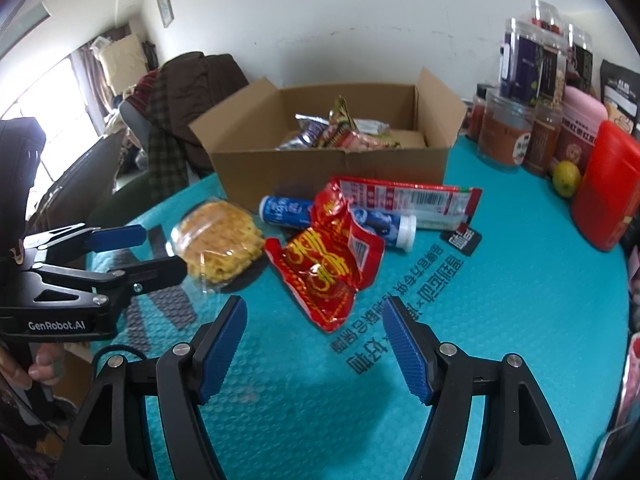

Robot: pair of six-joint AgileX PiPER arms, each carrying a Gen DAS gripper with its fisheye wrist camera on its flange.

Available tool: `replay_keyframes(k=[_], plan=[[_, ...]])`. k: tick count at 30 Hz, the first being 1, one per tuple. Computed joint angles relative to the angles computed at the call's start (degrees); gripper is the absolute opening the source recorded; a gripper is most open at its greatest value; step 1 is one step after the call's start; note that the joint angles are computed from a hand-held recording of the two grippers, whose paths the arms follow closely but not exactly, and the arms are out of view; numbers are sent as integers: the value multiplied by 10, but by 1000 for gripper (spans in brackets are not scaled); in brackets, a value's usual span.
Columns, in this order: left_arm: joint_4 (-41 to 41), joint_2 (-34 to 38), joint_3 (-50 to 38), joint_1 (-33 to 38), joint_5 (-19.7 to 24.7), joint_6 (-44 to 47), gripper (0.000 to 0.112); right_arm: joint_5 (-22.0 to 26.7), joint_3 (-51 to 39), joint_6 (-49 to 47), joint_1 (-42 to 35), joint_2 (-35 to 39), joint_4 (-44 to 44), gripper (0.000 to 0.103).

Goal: Organize snacks
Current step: 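Move both open tools down toward the waffle and red bag on the mat, then grasp the wrapped waffle with the left tool while the right tool grasps the red bag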

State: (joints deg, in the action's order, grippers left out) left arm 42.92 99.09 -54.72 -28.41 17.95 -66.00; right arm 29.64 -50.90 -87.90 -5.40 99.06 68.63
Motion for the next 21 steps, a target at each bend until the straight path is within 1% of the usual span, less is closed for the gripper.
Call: replay_keyframes(k=[2, 7, 14, 16, 18, 21], plan=[[9, 10, -2, 6, -1, -14, 81, -9, -13, 9, 4, 21, -6, 71], [-3, 39, -22, 21, 3, -3, 81, -13, -54, 51, 9, 64, -42, 71], [-52, 76, -62, 43, 9, 57, 81, -7, -109, 94, 19, 111, -90, 71], [-67, 83, -71, 46, 11, 78, 81, -1, -123, 105, 22, 123, -105, 71], [-63, 92, -81, 47, 20, 81, 81, 4, -132, 109, 24, 131, -112, 71], [-93, 106, -95, 56, 22, 118, 81, 11, -149, 120, 27, 147, -122, 71]])
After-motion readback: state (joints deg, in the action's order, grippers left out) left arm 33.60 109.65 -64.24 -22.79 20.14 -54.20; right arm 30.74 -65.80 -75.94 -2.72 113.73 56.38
